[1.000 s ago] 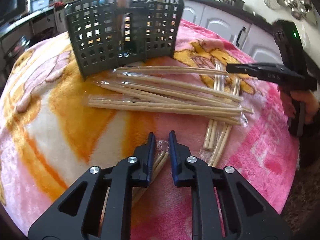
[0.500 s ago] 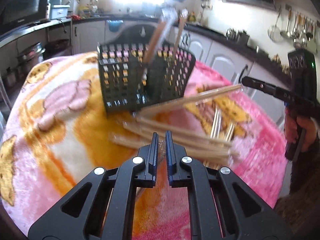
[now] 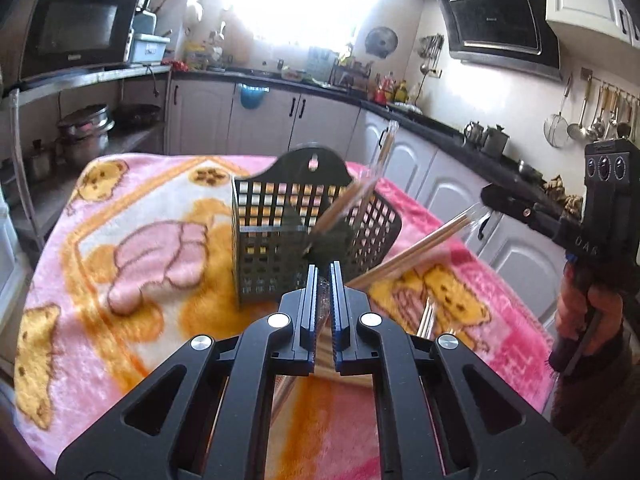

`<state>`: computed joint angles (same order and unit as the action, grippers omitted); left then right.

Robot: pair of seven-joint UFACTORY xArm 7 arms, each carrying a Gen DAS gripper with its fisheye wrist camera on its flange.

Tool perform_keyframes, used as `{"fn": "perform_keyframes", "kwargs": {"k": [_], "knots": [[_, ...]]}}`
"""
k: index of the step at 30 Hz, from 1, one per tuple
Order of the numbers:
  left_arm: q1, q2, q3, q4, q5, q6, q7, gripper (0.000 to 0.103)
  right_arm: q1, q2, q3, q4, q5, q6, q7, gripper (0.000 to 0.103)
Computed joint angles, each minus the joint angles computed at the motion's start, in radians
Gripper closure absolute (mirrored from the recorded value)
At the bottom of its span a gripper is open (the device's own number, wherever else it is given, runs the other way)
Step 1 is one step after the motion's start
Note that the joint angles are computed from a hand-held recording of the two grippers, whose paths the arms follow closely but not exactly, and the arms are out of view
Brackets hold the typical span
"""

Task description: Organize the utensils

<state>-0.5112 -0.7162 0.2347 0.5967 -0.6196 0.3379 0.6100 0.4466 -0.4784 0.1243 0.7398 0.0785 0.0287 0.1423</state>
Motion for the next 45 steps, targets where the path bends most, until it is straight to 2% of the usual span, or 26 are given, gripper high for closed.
{"fn": "perform_keyframes", "kwargs": {"k": [5, 16, 25, 28, 36, 40, 45], "knots": [[-0.021, 0.001, 0.009, 0.036, -0.006, -0.018, 0.007, 0.100, 0.023, 0.041, -0.009, 0.055, 0.002, 0.000, -0.019, 0.102], [-0.079, 0.047, 0.041, 0.126, -0.027, -0.060, 0.034, 0.101, -0.001, 0.080, 0.017, 0.141, -0.009, 0.007, -0.031, 0.102], [-0.114, 0.088, 0.053, 0.211, -0.069, -0.061, 0.067, 0.101, -0.009, 0.092, 0.023, 0.178, -0.010, 0.010, -0.039, 0.102], [-0.127, 0.106, 0.058, 0.247, -0.090, -0.060, 0.087, 0.101, 0.010, 0.094, 0.005, 0.191, 0.001, 0.011, -0.054, 0.102], [-0.142, 0.162, 0.067, 0.364, -0.158, -0.055, 0.149, 0.101, 0.011, 0.101, -0.001, 0.243, 0.010, 0.008, -0.072, 0.102], [-0.137, 0.192, 0.058, 0.422, -0.190, -0.067, 0.186, 0.101, -0.020, 0.112, 0.020, 0.279, -0.002, 0.009, -0.062, 0.102], [-0.119, 0.251, 0.049, 0.502, -0.244, -0.063, 0.215, 0.101, -0.004, 0.140, 0.003, 0.340, 0.007, 0.003, -0.081, 0.102]]}}
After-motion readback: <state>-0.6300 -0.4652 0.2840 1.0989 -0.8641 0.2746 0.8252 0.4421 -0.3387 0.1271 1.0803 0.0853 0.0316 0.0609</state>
